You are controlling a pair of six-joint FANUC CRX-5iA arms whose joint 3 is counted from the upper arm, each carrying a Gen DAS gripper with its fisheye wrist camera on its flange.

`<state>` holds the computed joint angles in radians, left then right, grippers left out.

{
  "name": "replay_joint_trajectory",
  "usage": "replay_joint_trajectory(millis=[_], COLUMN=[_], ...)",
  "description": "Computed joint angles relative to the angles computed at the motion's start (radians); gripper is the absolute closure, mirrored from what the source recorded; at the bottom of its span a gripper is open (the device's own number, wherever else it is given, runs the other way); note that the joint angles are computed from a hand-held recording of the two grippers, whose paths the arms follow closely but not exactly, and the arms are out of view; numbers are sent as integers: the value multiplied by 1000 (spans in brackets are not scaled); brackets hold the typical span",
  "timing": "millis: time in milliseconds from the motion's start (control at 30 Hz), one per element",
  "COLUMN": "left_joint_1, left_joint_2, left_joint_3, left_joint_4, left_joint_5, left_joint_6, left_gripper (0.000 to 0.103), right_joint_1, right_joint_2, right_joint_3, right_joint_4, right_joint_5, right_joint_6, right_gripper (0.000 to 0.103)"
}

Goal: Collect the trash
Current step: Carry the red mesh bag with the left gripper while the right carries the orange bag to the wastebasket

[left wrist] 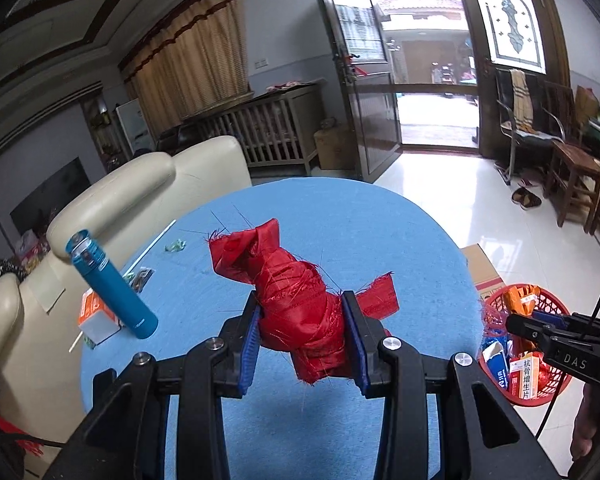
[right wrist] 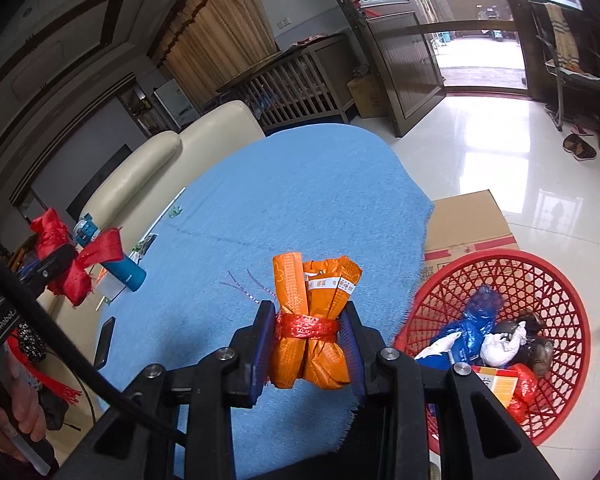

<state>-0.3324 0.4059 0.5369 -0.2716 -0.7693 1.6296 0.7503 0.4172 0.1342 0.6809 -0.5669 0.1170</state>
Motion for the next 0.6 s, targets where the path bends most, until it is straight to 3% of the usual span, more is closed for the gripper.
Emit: replay_joint_trajectory(millis=[600], left_joint_1=[-69], left_joint_2=[51], left_joint_3=[78], left_joint_4=[-6], left_joint_5=[-52], left_joint_6=[-59], left_gripper=[63], right_joint_1=[-34], right_joint_2=[-81], right_joint_3=[-147], right_joint_4=[106], right_joint_5=[70], right_joint_6=[-164], right_gripper=[68])
